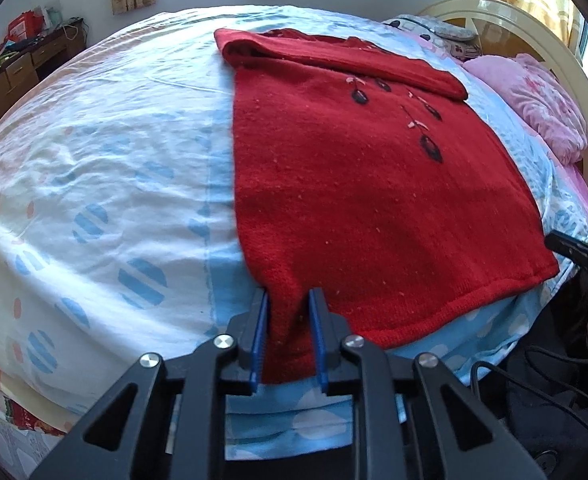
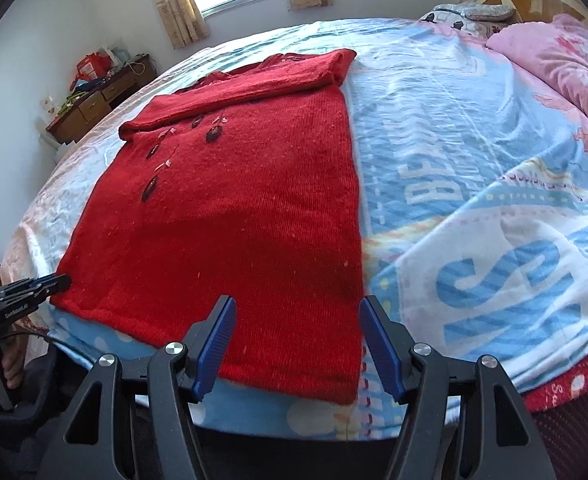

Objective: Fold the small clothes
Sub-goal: 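Grasp the sweater hem with the left gripper while the right gripper grasps it too, then lift the hem with both grippers and fold it up over the collar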

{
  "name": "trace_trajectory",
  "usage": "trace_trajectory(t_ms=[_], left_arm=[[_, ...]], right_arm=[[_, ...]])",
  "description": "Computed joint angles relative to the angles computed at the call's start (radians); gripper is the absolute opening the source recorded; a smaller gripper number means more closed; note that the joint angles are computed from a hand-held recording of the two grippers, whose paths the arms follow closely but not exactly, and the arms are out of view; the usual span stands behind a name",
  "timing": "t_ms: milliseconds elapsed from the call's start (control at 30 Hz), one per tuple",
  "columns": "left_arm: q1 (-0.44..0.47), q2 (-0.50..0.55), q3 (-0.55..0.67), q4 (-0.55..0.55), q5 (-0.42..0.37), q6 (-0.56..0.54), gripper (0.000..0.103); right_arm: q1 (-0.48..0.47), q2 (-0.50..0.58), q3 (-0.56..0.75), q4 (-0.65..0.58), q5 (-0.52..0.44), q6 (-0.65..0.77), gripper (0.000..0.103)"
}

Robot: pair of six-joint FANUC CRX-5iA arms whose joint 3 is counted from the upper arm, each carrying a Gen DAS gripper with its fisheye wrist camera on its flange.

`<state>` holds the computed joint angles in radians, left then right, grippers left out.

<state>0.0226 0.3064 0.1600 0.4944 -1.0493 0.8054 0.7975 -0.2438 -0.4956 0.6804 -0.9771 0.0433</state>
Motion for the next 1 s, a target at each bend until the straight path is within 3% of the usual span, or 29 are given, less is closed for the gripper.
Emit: trace_trajectory(t_ms=[100, 267, 367, 400, 433, 500, 533, 833, 1000], left_arm=[[-0.001, 0.0, -0.009, 0.008, 0.011, -0.01, 0.023], [-0.006, -0.004, -0.024, 0.022, 0.018, -0.035, 0.037], [-0.008, -0.01, -0.033, 0.021, 0.028, -0.052, 0.034], [-0.007, -0.011, -0.034, 0.022, 0.027, -0.055, 0.029], [-0.005, -0.008, -0.031, 0.026, 0.021, -0.059, 0.014], [0.003, 0.004, -0.013, 0.043, -0.012, -0.07, 0.011], [0.005, 0.006, -0.011, 0.051, -0.016, -0.072, 0.01], [0.045, -0.008, -0.041, 0.256, -0.018, -0.15, 0.01], [0.05, -0.015, -0.059, 0.335, -0.019, -0.168, 0.009]], right_arm=[[0.016, 0.001, 0.003, -0.01, -0.034, 0.018, 0.065], [-0.001, -0.003, 0.004, -0.072, -0.018, 0.03, 0.065], [-0.015, -0.004, 0.008, -0.123, 0.006, 0.05, 0.064], [-0.017, -0.005, 0.009, -0.134, 0.01, 0.053, 0.052], [-0.022, -0.005, 0.015, -0.161, 0.017, 0.074, 0.024], [-0.023, -0.01, 0.02, -0.176, 0.021, 0.097, 0.016], [-0.017, -0.016, 0.013, -0.159, 0.022, 0.089, 0.007], [0.023, -0.112, -0.071, 0.032, 0.057, -0.049, 0.006], [0.062, -0.164, -0.139, 0.266, 0.067, -0.194, 0.006]])
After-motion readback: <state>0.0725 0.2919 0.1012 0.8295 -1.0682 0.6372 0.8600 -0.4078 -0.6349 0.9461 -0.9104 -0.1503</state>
